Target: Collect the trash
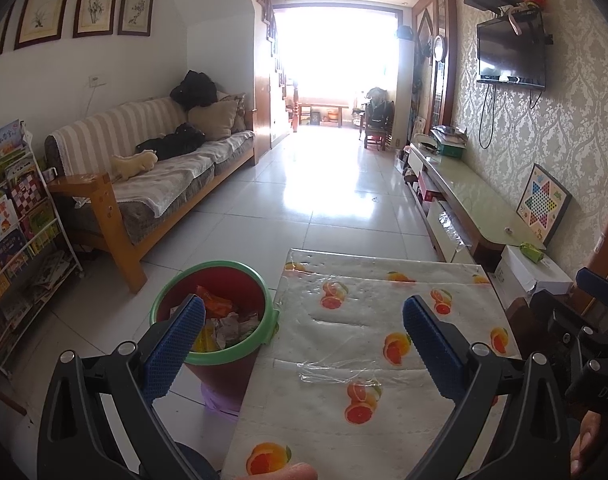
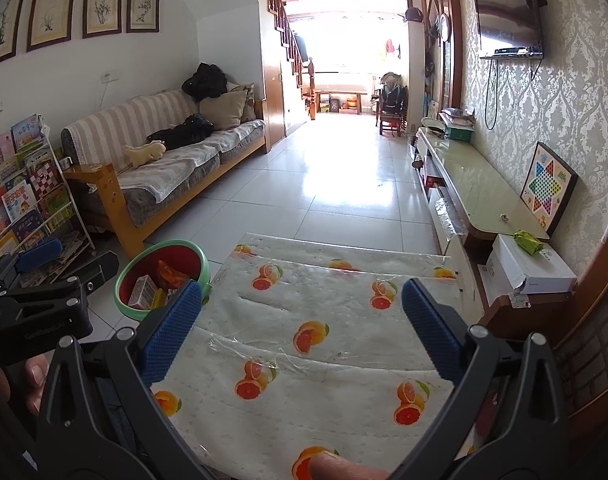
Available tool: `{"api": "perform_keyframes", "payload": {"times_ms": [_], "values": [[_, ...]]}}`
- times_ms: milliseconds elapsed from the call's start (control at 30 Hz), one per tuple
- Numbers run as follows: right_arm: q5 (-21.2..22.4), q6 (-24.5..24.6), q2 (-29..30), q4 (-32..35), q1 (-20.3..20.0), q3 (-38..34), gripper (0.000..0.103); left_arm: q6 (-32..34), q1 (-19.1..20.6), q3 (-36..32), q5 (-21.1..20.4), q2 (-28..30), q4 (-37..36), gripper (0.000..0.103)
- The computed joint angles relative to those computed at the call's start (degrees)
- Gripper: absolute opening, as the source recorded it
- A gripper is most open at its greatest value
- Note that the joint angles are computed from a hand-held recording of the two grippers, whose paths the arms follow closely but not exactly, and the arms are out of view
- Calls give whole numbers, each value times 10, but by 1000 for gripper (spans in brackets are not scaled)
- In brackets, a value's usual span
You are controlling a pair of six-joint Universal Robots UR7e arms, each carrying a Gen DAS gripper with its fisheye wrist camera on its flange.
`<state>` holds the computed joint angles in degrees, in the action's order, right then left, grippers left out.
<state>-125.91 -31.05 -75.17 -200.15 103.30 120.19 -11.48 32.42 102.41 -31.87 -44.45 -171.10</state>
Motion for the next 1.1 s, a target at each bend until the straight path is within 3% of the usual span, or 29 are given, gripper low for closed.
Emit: {"api": "perform_keyframes", "payload": {"times_ms": [667, 933, 1100], "values": [[-1, -5, 8, 1, 1, -5, 98, -6, 4, -9, 6, 6, -1, 96], [-2, -2, 10, 5, 2, -7, 98, 15, -1, -3, 26, 8, -45, 96], [0, -7, 12, 2, 5, -8, 98, 2, 0, -8, 26, 6, -20, 96]]}}
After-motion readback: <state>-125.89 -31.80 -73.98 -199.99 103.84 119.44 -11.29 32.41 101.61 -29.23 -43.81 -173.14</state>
